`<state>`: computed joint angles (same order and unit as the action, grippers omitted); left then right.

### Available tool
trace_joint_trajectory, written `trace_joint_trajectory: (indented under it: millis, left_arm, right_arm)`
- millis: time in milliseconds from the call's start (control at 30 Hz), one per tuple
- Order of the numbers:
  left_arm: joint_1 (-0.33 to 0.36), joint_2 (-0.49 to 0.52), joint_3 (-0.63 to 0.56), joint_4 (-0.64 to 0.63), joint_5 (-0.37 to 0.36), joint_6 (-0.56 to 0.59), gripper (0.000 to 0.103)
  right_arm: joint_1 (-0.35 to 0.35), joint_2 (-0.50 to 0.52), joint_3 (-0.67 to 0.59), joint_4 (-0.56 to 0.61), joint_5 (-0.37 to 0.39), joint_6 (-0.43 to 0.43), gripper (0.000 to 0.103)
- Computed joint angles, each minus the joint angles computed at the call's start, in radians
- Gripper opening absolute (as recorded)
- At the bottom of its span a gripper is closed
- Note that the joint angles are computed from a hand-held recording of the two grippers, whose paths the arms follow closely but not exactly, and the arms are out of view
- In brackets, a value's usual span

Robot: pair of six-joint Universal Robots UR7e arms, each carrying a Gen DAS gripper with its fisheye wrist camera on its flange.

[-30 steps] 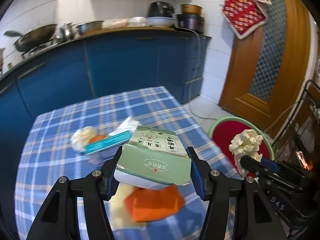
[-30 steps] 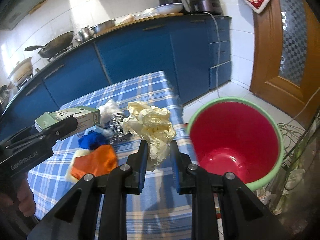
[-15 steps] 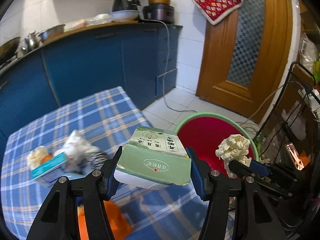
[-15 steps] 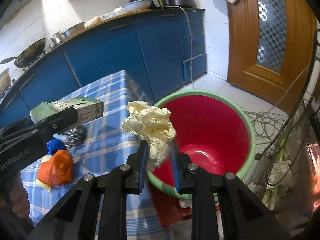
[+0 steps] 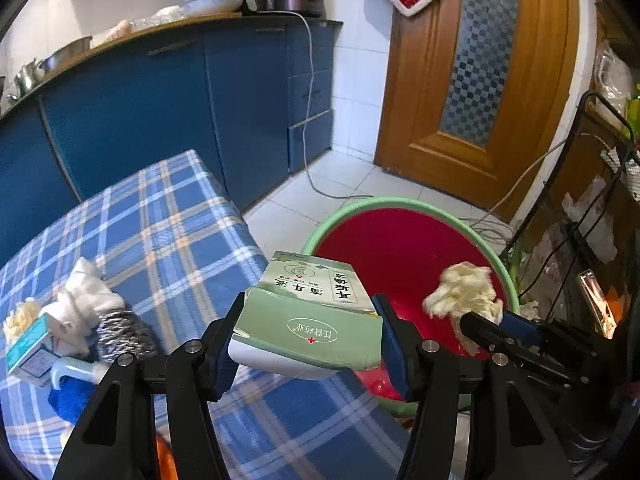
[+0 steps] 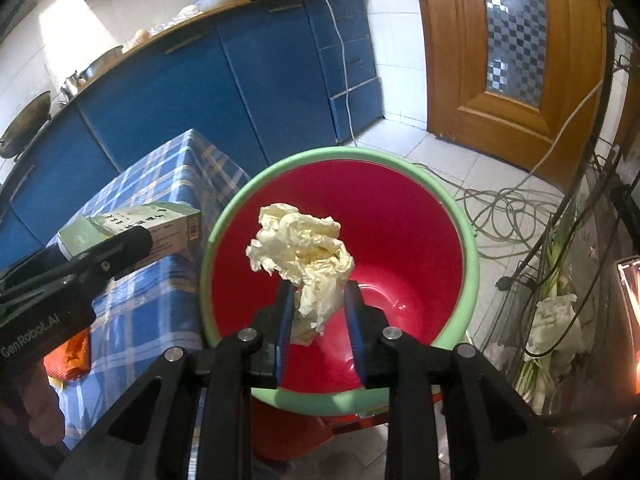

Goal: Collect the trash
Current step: 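Carry the paper over the red bucket and open the right tool while the left carries the box, then open the left tool to drop the green box into the red bucket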

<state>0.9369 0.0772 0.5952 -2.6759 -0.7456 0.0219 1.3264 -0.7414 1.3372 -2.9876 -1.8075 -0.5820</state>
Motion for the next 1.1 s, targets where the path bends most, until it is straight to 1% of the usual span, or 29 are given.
trace_joint_trajectory:
  millis: [133, 200, 333, 400, 600, 733, 933, 1100]
  left_arm:
    - [0.004, 0.034, -0.062, 0.044, -0.024, 0.005, 0.062]
    - [0.007, 0.050, -0.091, 0.060, -0.035, 0.009, 0.064]
    - [0.010, 0.062, -0.117, 0.089, -0.057, 0.001, 0.065]
    - [0.010, 0.067, -0.126, 0.101, -0.054, -0.005, 0.066]
    - [0.008, 0.051, -0.093, 0.068, -0.062, 0.004, 0.066]
    - [0.007, 0.038, -0.071, 0.031, -0.089, 0.013, 0.066]
    - [0.001, 0.026, -0.049, 0.009, -0.070, 0.015, 0.066]
    - [-0.001, -0.003, 0.003, -0.020, -0.047, 0.006, 0.066]
  right_arm:
    - [-0.010, 0.001, -0.014, 0.014, 0.006, 0.022, 0.033]
    - [-0.012, 0.001, -0.015, 0.009, 0.004, 0.028, 0.034]
    - [-0.014, -0.001, -0.016, 0.008, 0.002, 0.036, 0.036]
    - [-0.015, -0.003, -0.013, 0.003, 0.001, 0.037, 0.036]
    - [-0.015, -0.006, -0.007, 0.000, 0.002, 0.042, 0.037]
    - [-0.015, -0.011, 0.001, -0.008, 0.006, 0.049, 0.038]
    - [-0.014, -0.017, 0.011, -0.018, 0.006, 0.042, 0.039]
    - [-0.012, -0.021, 0.017, -0.020, 0.008, 0.043, 0.039]
